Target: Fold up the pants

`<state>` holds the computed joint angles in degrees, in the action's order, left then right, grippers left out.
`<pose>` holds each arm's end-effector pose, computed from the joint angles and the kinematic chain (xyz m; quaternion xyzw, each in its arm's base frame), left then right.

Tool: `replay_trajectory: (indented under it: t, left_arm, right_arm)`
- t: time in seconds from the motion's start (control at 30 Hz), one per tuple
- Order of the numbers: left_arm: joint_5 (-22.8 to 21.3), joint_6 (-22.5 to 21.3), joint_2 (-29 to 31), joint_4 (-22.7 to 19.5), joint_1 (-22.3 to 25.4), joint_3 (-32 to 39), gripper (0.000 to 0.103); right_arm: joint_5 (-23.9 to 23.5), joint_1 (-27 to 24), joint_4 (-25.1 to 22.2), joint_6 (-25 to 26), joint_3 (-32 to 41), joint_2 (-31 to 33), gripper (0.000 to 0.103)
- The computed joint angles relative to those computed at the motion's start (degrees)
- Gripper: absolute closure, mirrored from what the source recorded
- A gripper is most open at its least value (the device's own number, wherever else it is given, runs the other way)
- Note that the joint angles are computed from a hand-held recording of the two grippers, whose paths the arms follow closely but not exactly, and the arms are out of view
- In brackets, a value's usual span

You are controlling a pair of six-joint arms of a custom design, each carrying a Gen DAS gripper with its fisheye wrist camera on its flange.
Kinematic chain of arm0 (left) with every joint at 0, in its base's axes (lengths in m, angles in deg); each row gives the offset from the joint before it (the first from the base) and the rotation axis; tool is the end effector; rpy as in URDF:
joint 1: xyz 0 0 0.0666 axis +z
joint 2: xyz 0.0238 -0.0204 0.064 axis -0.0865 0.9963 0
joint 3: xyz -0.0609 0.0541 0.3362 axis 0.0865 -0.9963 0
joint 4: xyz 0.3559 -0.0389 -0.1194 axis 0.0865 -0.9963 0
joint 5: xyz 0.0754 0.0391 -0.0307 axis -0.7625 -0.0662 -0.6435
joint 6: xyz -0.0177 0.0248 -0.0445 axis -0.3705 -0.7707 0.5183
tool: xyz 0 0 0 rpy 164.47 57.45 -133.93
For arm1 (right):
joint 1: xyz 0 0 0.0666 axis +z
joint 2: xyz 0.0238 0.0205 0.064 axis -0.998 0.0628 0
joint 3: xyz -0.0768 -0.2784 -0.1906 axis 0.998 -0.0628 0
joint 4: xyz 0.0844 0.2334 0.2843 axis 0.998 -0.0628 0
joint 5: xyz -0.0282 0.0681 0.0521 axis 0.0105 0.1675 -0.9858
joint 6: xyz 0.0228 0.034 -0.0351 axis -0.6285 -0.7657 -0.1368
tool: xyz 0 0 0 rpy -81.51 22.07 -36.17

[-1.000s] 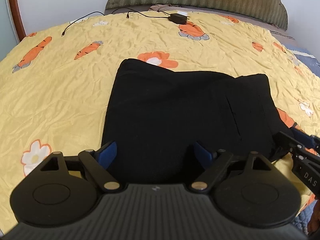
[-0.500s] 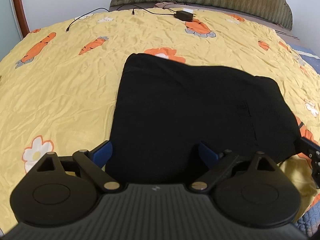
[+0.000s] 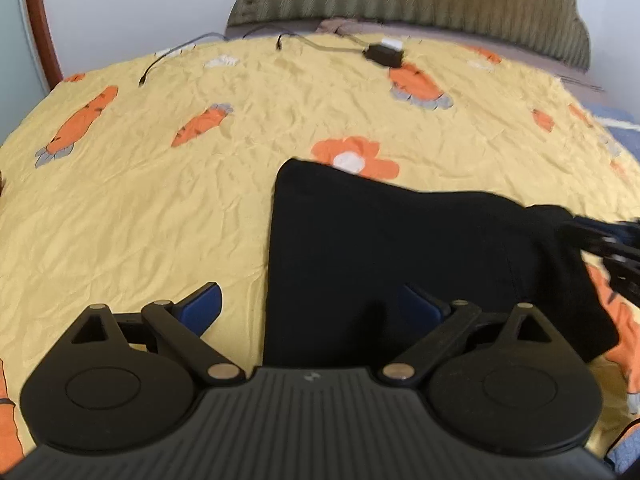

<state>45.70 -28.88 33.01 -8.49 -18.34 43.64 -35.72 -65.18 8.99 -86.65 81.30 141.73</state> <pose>0.5828 -0.1378 0.3091 0.0823 0.9292 -0.0366 0.3583 0.5335 0.2068 0.3152 -0.0641 0.9105 0.1237 0.3893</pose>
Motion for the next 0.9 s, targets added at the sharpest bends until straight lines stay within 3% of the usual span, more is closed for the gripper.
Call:
replay_trajectory:
  t: [0.03, 0.1, 0.17, 0.23, 0.3, 0.37, 0.43, 0.47, 0.63, 0.7, 0.73, 0.8, 0.83, 0.9]
  left_arm:
    - [1.1, -0.9, 0.5, -0.4, 0.0, 0.2, 0.008]
    - [0.5, -3.3, 1.6, -1.9, -0.5, 0.1, 0.008]
    - [-0.2, -4.5, 0.9, 0.4, -0.6, -2.4, 0.008]
    - [0.3, -4.9, -0.1, 1.7, -0.2, -3.5, 0.008]
    - [0.7, -4.7, 0.1, 2.7, 0.3, -2.5, 0.008]
    - [1.4, -3.6, 1.6, 2.5, 0.9, 0.8, 0.008]
    - [2.4, -2.2, 3.8, 2.2, 1.5, 4.9, 0.008]
    - [3.6, -2.2, 5.1, 1.9, 1.7, 7.2, 0.008]
    - [6.2, -2.0, 16.2, -6.4, 1.4, 24.5, 0.007]
    - [4.0, -1.5, 22.0, -11.2, 0.9, 33.0, 0.007]
    - [2.5, -1.6, 26.0, -14.9, 0.8, 39.0, 0.008]
    - [-1.6, -1.1, 32.6, -21.2, 0.5, 48.6, 0.007]
    - [-1.1, -0.8, 33.5, -21.7, 0.9, 49.5, 0.007]
    - [0.8, 0.6, 29.9, -18.2, 1.9, 43.4, 0.008]
  right_arm:
    - [-3.4, -1.1, -1.3, -1.9, 2.3, 2.6, 0.091]
    - [-4.5, -2.8, -3.4, -3.9, 4.7, 6.3, 0.091]
    - [-9.7, -4.9, 0.3, -10.1, 2.2, 5.8, 0.091]
    - [-7.6, -4.2, 0.7, -9.4, 1.4, 3.7, 0.088]
    - [-3.1, -2.5, 1.2, -5.2, 1.3, 2.1, 0.088]
    - [-0.7, -1.9, -1.5, -2.0, 4.2, 3.9, 0.088]
    - [2.5, -1.6, -7.6, 1.3, 8.8, 8.5, 0.089]
    - [3.0, -1.5, -7.8, 2.5, 9.2, 9.1, 0.088]
    - [4.8, -1.7, -2.5, 0.8, 5.3, 5.7, 0.085]
    - [4.7, -2.3, -5.3, 0.1, 7.5, 8.1, 0.086]
    - [4.2, -2.7, -3.3, -0.4, 6.6, 8.4, 0.086]
    - [4.9, -2.4, -4.7, 0.6, 7.4, 8.3, 0.086]
    - [6.9, -1.9, -5.5, 1.6, 7.7, 7.9, 0.085]
    - [12.1, -0.3, -3.6, 2.1, 5.0, 5.4, 0.083]
